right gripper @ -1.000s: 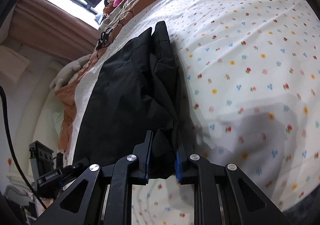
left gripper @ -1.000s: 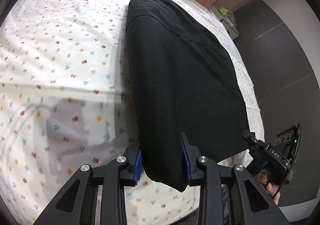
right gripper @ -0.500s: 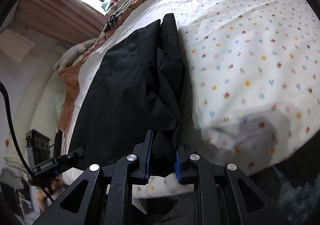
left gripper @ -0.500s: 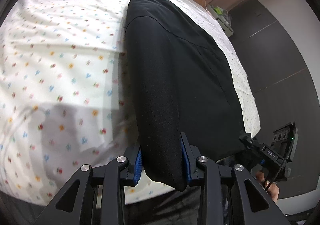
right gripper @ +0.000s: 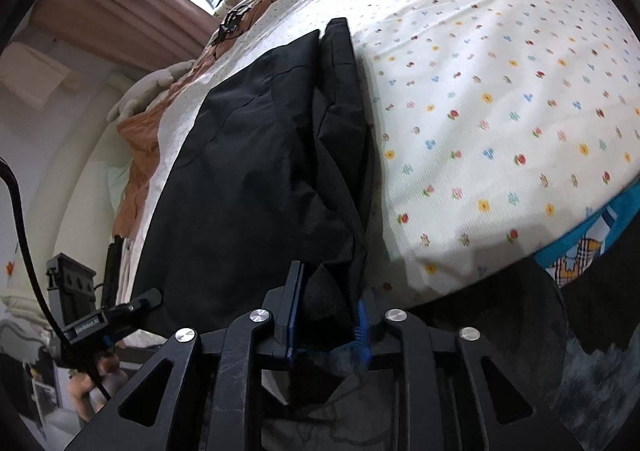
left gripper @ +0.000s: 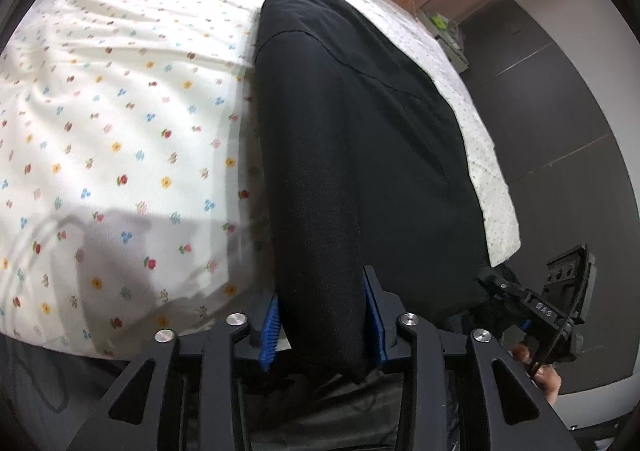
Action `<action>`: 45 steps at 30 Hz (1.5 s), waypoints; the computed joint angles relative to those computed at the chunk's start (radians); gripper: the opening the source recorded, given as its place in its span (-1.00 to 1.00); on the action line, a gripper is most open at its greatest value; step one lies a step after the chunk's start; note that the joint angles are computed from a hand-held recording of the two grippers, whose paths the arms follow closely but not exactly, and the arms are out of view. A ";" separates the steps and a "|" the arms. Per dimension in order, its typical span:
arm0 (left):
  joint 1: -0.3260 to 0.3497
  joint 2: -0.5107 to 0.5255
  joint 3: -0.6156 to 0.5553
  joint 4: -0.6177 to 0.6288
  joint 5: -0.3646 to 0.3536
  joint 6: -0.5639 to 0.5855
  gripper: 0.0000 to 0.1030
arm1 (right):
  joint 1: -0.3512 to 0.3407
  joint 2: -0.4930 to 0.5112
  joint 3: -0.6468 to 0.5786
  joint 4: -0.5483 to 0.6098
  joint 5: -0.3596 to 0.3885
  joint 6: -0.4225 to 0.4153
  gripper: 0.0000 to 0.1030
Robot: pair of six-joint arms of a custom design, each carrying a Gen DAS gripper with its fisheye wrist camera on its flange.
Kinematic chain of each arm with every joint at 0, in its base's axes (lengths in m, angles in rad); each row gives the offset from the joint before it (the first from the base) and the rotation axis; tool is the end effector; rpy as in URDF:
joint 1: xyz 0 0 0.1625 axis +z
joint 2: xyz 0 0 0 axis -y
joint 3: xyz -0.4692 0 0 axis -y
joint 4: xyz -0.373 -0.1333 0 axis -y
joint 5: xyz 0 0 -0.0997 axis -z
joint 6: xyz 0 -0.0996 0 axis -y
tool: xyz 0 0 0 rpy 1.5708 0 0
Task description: Fold large clothes
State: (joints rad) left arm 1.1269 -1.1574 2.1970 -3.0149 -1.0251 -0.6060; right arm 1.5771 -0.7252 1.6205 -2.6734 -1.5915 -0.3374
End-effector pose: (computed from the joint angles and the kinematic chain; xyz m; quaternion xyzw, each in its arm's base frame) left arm -0.0488 -0.5333 0.2315 -0.1303 0.9359 -0.2997 0.1315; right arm 0.1357 -0.7016 0.1057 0.1690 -0.9801 0.1004 0.0272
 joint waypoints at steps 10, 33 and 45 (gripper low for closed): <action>0.017 -0.026 0.000 -0.031 0.009 0.002 0.43 | -0.018 -0.038 -0.026 0.011 0.005 -0.014 0.55; 0.118 0.037 -0.184 0.019 -0.074 0.142 0.43 | -0.015 0.109 -0.313 0.224 0.059 -0.032 0.55; 0.178 0.087 -0.307 0.117 -0.079 0.136 0.29 | -0.032 0.273 -0.594 0.483 0.175 0.003 0.55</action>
State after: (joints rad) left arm 1.3050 -1.0708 1.8899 -2.8980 -1.1042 -0.4701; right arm 1.5450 -0.4523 1.0260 -2.1901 -1.4165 -0.3341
